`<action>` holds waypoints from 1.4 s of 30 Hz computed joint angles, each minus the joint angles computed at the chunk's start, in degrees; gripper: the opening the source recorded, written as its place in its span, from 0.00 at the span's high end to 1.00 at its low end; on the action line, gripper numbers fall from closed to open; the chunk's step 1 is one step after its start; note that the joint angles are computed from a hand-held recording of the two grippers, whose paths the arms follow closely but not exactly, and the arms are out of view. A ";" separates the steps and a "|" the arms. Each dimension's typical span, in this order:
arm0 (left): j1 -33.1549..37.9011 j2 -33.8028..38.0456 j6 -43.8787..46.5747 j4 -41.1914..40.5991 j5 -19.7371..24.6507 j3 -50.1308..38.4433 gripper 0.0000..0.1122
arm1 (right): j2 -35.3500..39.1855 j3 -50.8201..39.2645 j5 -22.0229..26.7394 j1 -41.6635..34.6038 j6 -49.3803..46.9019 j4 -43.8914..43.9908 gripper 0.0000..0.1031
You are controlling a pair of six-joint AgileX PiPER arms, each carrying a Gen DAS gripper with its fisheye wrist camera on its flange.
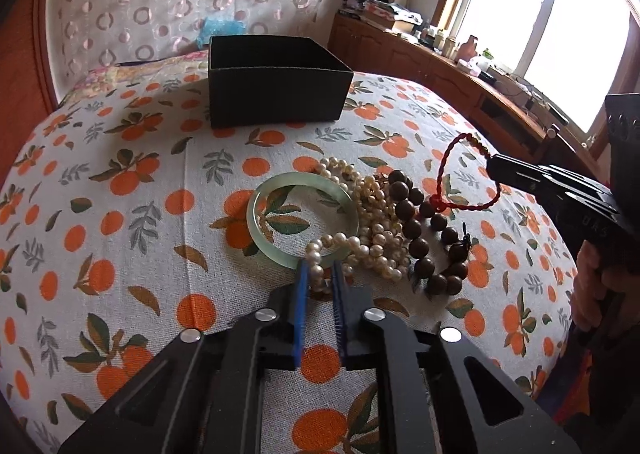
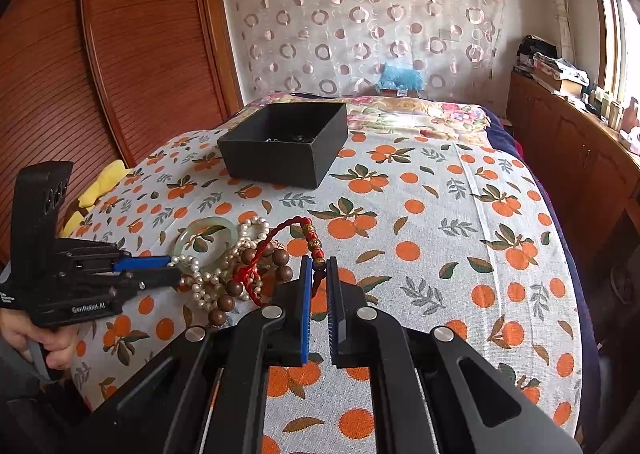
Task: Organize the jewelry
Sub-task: 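Grasp the pearl necklace with the left gripper while the right grasps the red-string bracelet, then lift the pearl necklace over the box with the left gripper while the right carries the red-string bracelet in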
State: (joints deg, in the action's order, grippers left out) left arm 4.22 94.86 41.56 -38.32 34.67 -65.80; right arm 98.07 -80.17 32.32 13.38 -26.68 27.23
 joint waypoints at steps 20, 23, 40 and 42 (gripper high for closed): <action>3.40 -12.22 6.71 -7.02 2.73 -5.16 0.94 | 0.17 -3.11 0.92 1.64 2.07 -2.27 0.92; 3.38 -12.27 5.74 -6.00 2.78 -7.29 0.94 | 0.15 -3.79 1.11 1.85 2.25 -2.58 0.92; 4.55 -12.22 3.52 -4.98 4.05 -15.88 0.94 | 0.35 -5.51 1.93 2.13 2.52 -3.12 0.92; 4.53 -11.63 2.90 -4.27 3.91 -16.87 0.94 | 0.98 -6.68 2.42 2.25 2.83 -3.65 0.92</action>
State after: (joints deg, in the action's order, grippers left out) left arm 8.75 83.23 44.47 -42.60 38.58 -82.67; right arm 99.05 -86.85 34.73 15.64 -23.85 23.59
